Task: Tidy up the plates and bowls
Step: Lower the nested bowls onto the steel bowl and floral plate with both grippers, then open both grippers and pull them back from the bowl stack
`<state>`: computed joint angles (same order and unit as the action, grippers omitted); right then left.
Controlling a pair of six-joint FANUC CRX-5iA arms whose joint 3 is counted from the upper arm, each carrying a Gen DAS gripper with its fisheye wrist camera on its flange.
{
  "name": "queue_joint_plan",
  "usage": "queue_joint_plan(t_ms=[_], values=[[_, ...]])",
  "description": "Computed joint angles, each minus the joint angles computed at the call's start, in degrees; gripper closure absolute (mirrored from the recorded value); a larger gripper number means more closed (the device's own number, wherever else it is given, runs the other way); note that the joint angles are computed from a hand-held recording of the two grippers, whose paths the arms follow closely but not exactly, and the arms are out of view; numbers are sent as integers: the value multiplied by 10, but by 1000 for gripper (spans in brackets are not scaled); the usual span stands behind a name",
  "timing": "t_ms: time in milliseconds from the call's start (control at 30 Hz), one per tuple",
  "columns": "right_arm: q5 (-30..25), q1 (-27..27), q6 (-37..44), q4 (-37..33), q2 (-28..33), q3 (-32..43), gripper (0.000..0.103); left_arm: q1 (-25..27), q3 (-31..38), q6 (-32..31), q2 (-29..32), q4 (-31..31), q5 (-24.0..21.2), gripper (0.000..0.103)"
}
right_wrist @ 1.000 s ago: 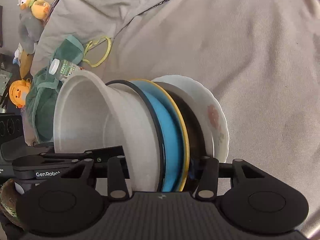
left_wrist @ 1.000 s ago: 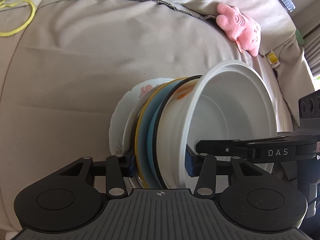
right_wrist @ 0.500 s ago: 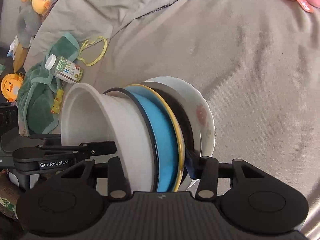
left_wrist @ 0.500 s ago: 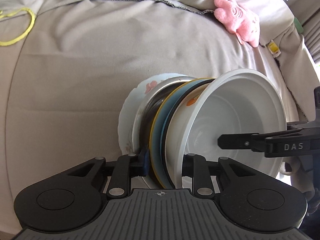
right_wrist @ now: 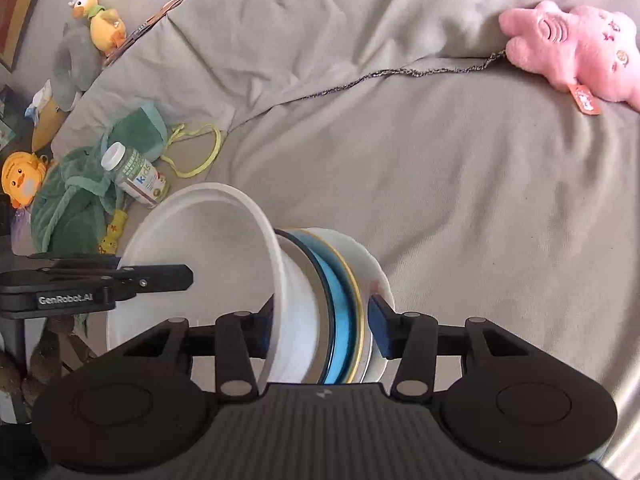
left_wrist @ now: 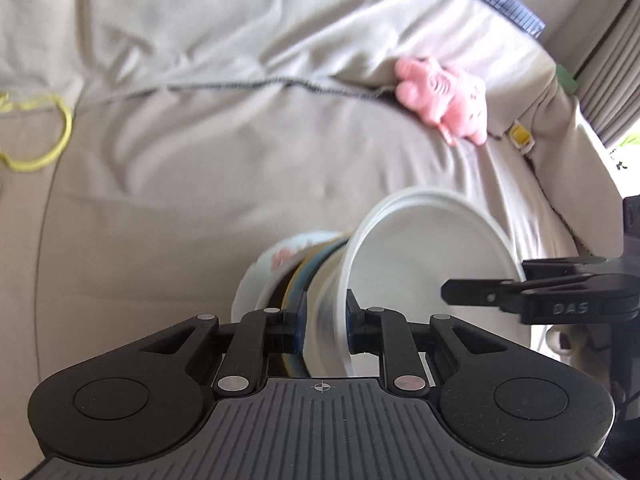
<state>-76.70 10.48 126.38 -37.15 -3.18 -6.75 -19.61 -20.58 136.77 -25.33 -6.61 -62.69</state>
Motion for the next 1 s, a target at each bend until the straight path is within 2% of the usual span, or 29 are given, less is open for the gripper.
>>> queue_joint_plan(t_ms=[200, 300, 333, 400, 500, 633, 700, 800, 867, 1000], values=[[59, -13, 52, -22, -43, -61, 58, -42, 9, 44, 13, -43, -23, 83], [69, -21, 78, -46, -55, -87, 60, -85, 0, 97, 8, -100, -17, 81], [63, -21, 75, -48, -53, -89, 65, -103, -3, 116, 6, -123, -13, 81], [87, -17, 87, -59, -71, -110, 65, -140, 4, 153, 14, -170, -27, 80], [148, 15, 80, -43, -109, -149, 68, -199, 24, 211, 36, -240, -64, 80], [270, 52, 89, -30, -193, -225, 68, -273, 49, 299, 64, -328, -110, 80], [274, 20, 154, -81, -217, -239, 68, -336, 62, 365, 85, -397, -150, 80], [227, -65, 246, -173, -238, -244, 66, -421, 72, 471, 108, -477, -205, 78], [196, -119, 293, -217, -256, -251, 61, -482, 83, 543, 132, -528, -257, 78], [136, -219, 349, -271, -299, -280, 54, -581, 118, 621, 188, -601, -362, 78]])
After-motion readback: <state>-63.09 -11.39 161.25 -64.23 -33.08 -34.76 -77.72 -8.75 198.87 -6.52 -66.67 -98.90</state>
